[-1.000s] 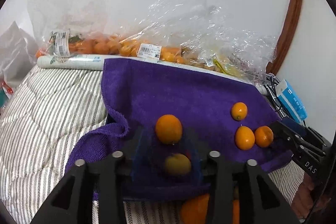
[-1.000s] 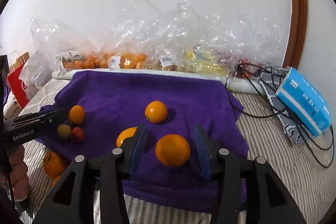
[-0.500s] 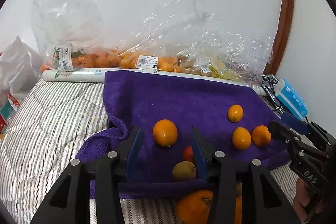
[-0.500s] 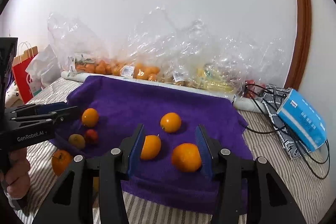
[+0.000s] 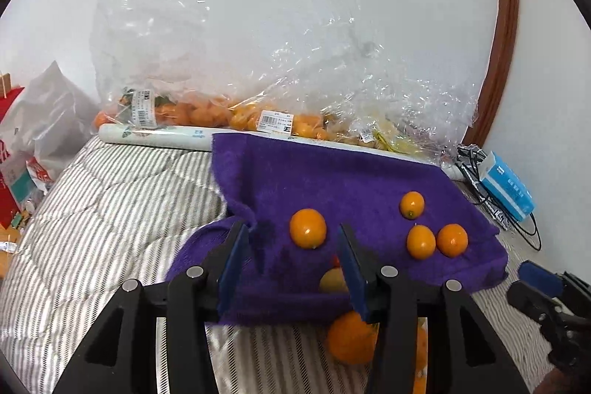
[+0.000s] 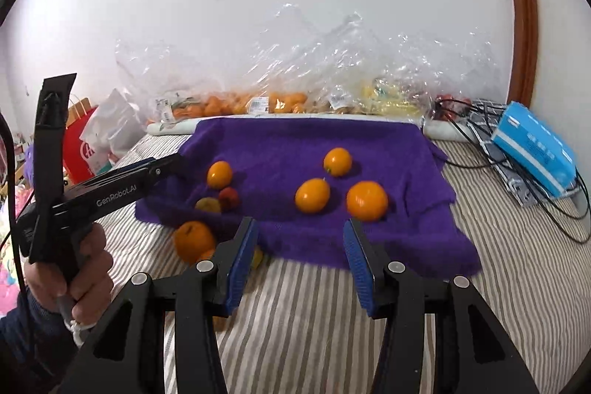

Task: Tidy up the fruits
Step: 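Withdraw both grippers from the towel toward the remaining oranges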

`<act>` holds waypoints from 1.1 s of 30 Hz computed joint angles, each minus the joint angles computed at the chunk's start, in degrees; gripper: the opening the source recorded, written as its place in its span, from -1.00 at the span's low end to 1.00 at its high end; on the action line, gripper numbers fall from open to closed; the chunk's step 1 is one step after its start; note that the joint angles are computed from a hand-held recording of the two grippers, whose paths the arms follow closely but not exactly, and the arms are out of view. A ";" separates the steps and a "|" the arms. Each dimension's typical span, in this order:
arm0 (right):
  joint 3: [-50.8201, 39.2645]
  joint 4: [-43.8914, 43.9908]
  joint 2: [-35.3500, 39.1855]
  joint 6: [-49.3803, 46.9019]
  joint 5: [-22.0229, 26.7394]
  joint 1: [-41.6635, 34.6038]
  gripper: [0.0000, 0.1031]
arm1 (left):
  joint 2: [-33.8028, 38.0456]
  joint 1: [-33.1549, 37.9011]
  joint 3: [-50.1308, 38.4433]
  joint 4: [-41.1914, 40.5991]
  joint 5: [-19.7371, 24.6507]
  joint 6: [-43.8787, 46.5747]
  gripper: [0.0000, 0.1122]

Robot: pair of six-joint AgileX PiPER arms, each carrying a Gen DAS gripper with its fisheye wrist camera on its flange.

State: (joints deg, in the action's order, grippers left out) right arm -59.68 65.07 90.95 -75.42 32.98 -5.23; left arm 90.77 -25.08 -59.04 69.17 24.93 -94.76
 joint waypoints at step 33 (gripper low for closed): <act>7.40 -14.07 -3.93 17.23 -5.02 9.89 -0.05 | -12.95 4.42 14.68 -19.12 0.65 13.62 -0.15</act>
